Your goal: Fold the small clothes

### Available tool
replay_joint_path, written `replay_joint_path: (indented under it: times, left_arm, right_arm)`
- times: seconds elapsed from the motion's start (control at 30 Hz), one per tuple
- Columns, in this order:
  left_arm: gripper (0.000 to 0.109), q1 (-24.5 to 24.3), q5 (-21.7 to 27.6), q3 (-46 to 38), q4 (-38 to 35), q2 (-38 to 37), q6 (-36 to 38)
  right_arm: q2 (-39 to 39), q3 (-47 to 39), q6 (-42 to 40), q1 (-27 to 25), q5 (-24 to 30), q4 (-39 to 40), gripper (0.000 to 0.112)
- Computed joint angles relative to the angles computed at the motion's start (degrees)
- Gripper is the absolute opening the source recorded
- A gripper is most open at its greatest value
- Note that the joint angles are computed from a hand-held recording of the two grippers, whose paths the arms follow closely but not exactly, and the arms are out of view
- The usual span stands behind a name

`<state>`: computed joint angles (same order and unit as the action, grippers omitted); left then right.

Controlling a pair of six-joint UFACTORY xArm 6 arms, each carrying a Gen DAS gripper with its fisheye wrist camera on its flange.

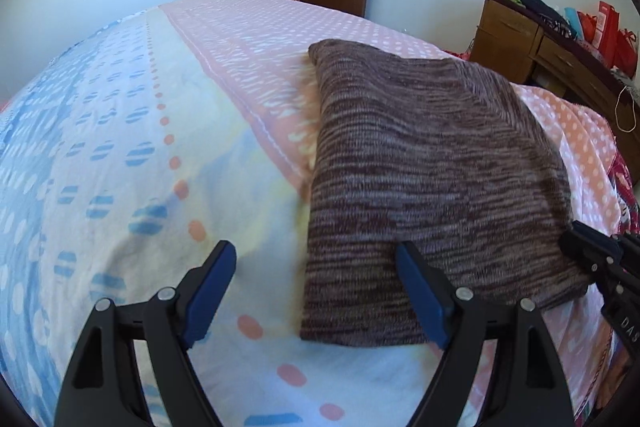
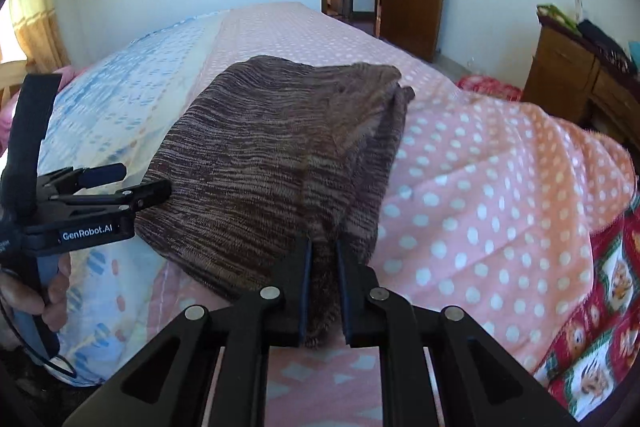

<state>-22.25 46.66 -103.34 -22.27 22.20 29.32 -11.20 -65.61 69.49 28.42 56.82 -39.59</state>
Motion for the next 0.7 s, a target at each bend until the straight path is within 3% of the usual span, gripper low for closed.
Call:
replay_joint_path:
  times: [0.17,0.23,0.3,0.33,0.53,0.7]
  left_arm:
    - [0.083,0.0,-1.6,3.8,1.9,-3.4,0.2]
    - [0.083,0.3,-2.5,6.5,0.8,-6.0,2.0]
    - [0.084,0.1,-5.0,9.0,0.6,-8.3,3.2]
    - [0.084,0.0,-6.4,10.5,0.4,-9.7,4.1]
    - [0.103,-0.3,-13.4,17.4,-6.7,-18.3,11.1]
    - [0.103,-0.3,-16.6,19.9,-11.4,-23.3,15.2]
  right_arm:
    - [-1.2,-2.4,-0.9,3.5,5.4,1.9,0.014]
    - [-2.0,-3.3,0.2,6.2,8.2,-0.5,0.021]
    - [-1.8,-6.1,0.8,10.0,14.3,-4.6,0.059]
    - [-1.8,-7.5,1.4,12.5,17.7,-7.7,0.066]
    - [-0.4,-14.2,0.9,22.4,29.9,-19.7,0.069]
    - [0.9,-17.6,1.6,26.3,33.3,-26.0,0.074]
